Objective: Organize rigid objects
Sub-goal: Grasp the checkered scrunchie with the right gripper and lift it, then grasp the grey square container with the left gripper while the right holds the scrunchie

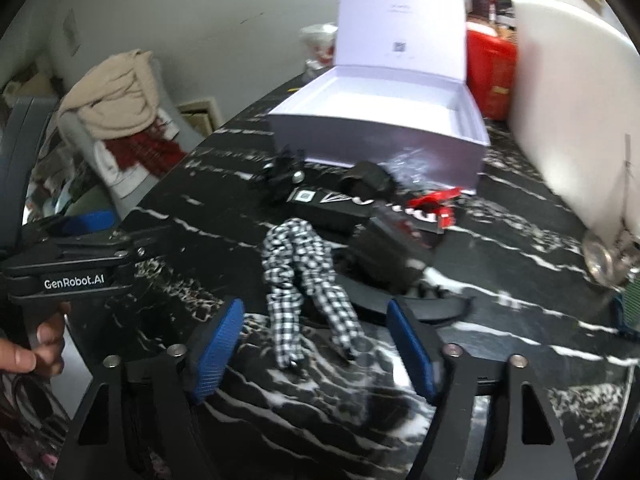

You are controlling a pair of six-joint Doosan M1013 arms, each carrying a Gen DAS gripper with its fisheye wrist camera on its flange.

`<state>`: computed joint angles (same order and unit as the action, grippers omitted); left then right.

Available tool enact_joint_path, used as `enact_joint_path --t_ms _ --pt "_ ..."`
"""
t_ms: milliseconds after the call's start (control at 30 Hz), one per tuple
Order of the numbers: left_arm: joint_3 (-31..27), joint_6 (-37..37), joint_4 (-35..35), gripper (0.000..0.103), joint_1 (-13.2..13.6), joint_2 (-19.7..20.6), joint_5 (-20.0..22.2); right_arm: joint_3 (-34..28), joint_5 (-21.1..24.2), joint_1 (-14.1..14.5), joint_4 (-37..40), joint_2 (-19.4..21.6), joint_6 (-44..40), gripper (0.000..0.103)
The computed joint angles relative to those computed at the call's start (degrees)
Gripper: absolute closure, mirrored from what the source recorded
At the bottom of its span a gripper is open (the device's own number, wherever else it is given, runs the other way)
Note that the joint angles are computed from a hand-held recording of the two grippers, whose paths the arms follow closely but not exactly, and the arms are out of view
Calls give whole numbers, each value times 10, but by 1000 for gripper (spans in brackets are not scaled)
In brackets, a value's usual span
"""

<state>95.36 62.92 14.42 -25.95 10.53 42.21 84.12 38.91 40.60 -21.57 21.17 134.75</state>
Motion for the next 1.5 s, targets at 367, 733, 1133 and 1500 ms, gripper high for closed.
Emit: enact_joint_path --t_ms 367,733,1133,1500 --pt "-5 -14 13 0 2 7 13 -17 -2 -11 75 22 -79 68" --pt "-12 15 -17 0 0 11 5 19 -51 -13 72 -7 -81 86" --pt "-42 104 -91 0 -26 27 -9 69 -54 -18 -11 -57 47 86" --pt "-79 186 -142 0 -52 53 2 106 -61 -29 -57 -91 108 86"
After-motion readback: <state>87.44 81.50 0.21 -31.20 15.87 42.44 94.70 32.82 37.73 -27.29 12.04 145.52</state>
